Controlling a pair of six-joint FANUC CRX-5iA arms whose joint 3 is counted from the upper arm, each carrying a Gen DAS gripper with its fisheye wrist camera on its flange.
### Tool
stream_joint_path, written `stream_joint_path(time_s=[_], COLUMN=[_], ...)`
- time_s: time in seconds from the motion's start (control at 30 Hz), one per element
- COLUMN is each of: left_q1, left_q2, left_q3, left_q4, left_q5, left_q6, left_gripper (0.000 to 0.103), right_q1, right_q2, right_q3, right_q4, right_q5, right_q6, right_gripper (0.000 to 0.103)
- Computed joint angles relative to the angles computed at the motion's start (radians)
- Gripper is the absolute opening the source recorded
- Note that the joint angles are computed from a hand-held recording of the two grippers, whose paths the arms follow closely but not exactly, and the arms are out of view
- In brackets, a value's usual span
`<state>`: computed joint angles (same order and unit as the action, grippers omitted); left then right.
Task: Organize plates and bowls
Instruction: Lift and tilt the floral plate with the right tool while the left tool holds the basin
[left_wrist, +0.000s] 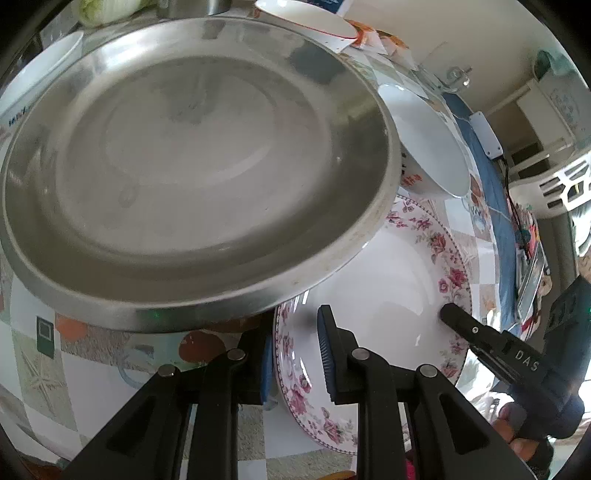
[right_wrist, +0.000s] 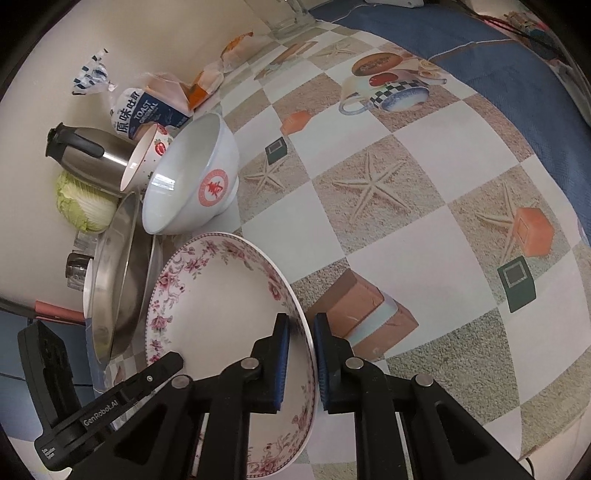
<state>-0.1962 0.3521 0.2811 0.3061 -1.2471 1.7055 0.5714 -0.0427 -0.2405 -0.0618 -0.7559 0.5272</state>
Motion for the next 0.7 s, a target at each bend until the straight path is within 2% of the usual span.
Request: stream_joint_path(time_s=[0.1,0.37,0.5,0.7], left_q1=[-0.016,-0.007,-0.024,-0.022], left_q2=[0.015,0.016,0.023,0.011], left_q3=[0.031,0.008,0.039,0.022], left_q4=[-0.018,0.056,0.017,0.05], left_q5=[-0.008,0.014,-0.003,0.015], left_q6=[-0.015,-0.05,-0.078,-0.107], left_gripper=[0.023,0.023,0.023,0.023], right_q1=[0.002,-0.007,0.014,0.02], right_q2=[0.005,-0.016,-0.005,-0.014], right_q3=[0.003,-0.031,-0.023,-0.037], right_q4=[0.012,0.019,0.079,0.124], right_q5=[-0.002,0.027,-0.002,-0.007], right_q6=[-0.013,-0.053,-0.077,-0.112], right_gripper=[0.015,0.015,0.015,0.015])
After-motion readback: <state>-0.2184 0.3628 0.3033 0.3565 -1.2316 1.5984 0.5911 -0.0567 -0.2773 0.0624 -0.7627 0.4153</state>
